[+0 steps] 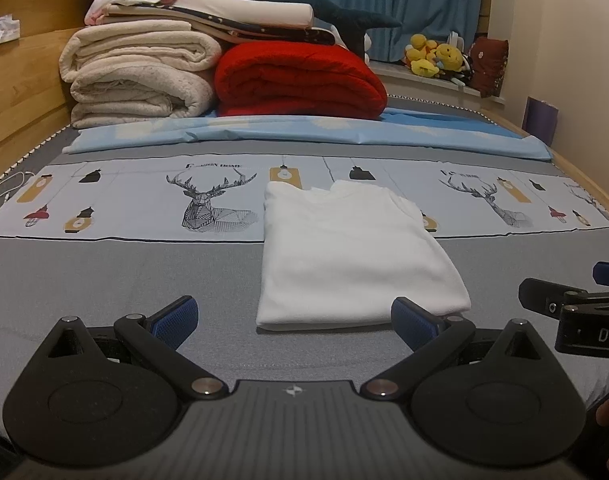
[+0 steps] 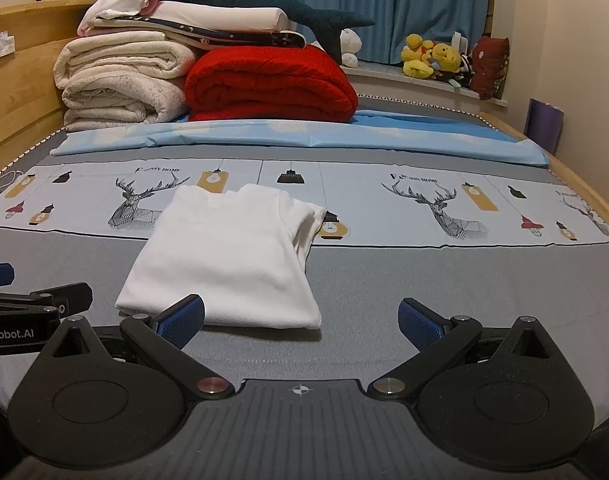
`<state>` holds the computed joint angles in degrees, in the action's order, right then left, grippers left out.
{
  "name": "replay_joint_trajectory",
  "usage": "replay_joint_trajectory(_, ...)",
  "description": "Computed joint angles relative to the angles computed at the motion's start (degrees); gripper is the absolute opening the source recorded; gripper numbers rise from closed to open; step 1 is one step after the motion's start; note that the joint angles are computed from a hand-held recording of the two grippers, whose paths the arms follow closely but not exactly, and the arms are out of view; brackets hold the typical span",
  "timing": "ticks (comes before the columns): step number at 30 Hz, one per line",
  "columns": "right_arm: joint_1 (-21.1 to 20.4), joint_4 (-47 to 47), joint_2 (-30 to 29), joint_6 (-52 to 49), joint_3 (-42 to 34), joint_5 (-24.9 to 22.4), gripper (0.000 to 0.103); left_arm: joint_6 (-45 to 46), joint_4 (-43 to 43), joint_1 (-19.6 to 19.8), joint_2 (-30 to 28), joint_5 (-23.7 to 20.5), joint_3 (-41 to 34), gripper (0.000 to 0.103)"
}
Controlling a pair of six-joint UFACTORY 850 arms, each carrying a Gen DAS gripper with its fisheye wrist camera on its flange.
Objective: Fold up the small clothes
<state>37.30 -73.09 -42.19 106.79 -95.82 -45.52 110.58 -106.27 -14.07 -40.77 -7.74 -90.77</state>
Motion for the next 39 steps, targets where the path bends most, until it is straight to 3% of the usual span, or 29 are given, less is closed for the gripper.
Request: replay_joint_trajectory(39,0.03,0.40,-0.29,-0.46,-0.44,0.09,0.102,-0.57,1.50,0.30,-0.09,-1.95,-0.01,0.103)
